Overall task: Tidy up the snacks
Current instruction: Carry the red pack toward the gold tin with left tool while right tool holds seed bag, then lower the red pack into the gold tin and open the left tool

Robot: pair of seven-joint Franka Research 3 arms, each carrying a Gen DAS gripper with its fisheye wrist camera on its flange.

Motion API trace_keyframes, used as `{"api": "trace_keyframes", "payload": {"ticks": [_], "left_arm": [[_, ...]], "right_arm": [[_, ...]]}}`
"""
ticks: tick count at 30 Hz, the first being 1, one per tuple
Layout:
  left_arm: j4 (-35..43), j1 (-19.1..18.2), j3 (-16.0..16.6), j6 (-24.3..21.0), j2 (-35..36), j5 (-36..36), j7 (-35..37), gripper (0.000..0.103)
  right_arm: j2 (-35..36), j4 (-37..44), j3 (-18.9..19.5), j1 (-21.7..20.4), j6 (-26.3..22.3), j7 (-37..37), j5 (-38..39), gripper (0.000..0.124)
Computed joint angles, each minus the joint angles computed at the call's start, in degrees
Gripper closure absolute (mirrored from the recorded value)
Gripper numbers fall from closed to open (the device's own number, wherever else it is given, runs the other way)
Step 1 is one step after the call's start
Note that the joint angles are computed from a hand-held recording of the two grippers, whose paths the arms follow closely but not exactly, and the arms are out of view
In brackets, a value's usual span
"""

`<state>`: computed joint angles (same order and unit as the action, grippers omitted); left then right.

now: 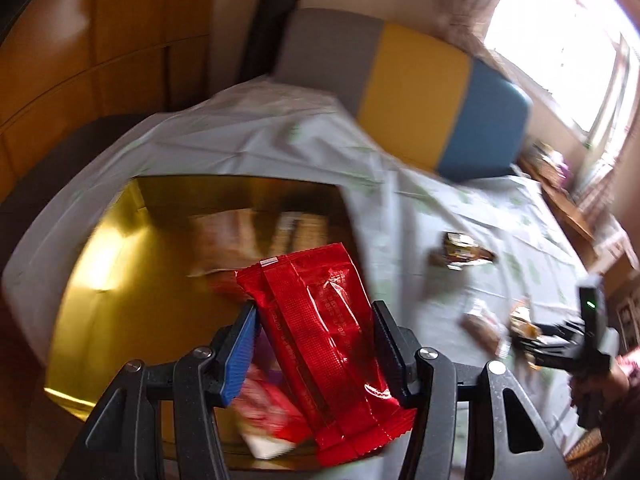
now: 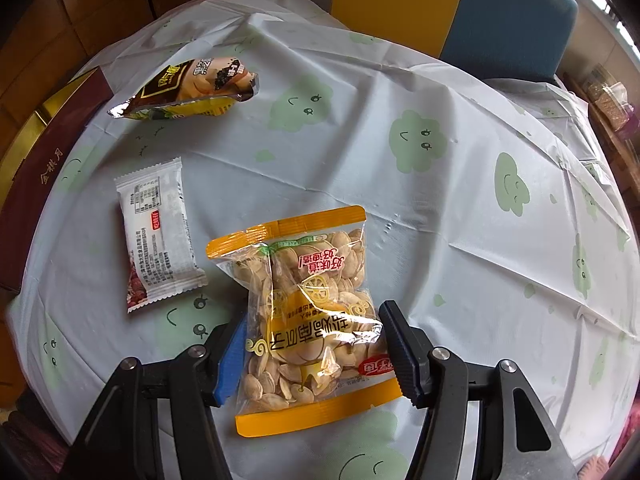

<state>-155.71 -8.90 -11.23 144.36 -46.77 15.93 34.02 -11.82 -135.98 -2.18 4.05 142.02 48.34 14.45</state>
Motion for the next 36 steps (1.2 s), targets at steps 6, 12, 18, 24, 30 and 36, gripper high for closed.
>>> {"api": "trace_keyframes", "payload": {"ticks": [6, 12, 18, 24, 30, 36], "left_arm": [[-1.67, 3.78, 5.08, -3.69, 0.43, -1.59, 2.58, 0.047], [-2.48, 6.19, 7.30, -1.16, 4.82, -4.42, 4.79, 0.046], [-1.02, 7.08, 7.46, 0.54, 9.49, -5.19, 7.91, 0.042], [-1.40, 9.24, 4.82, 0.29, 7.78, -3.95, 6.13, 0.032], [-1.65, 10.26, -0.52, -5.51, 1.51, 1.97, -1.55, 0.033], [-2.09, 6.21, -4.60, -9.62, -3.87, 7.11, -6.52, 0.033]], "right_arm": [[-0.02, -0.05, 0.04, 0.01, 0.23, 0.10, -0.18, 0.061], [0.12, 0.03, -0.06, 0.04, 0.22, -0.12, 0.02, 0.061], [0.36, 0.14, -0.08, 0.00, 0.43, -0.26, 0.06, 0.061], [0.26, -0.13, 0.02, 0.02, 0.87, -0.17, -0.16, 0.061], [-0.09, -0.72, 0.33, 0.09, 1.75, 0.12, -0.89, 0.061], [-1.06, -2.06, 0.74, 0.37, 3.60, 0.26, -2.26, 0.062]]}}
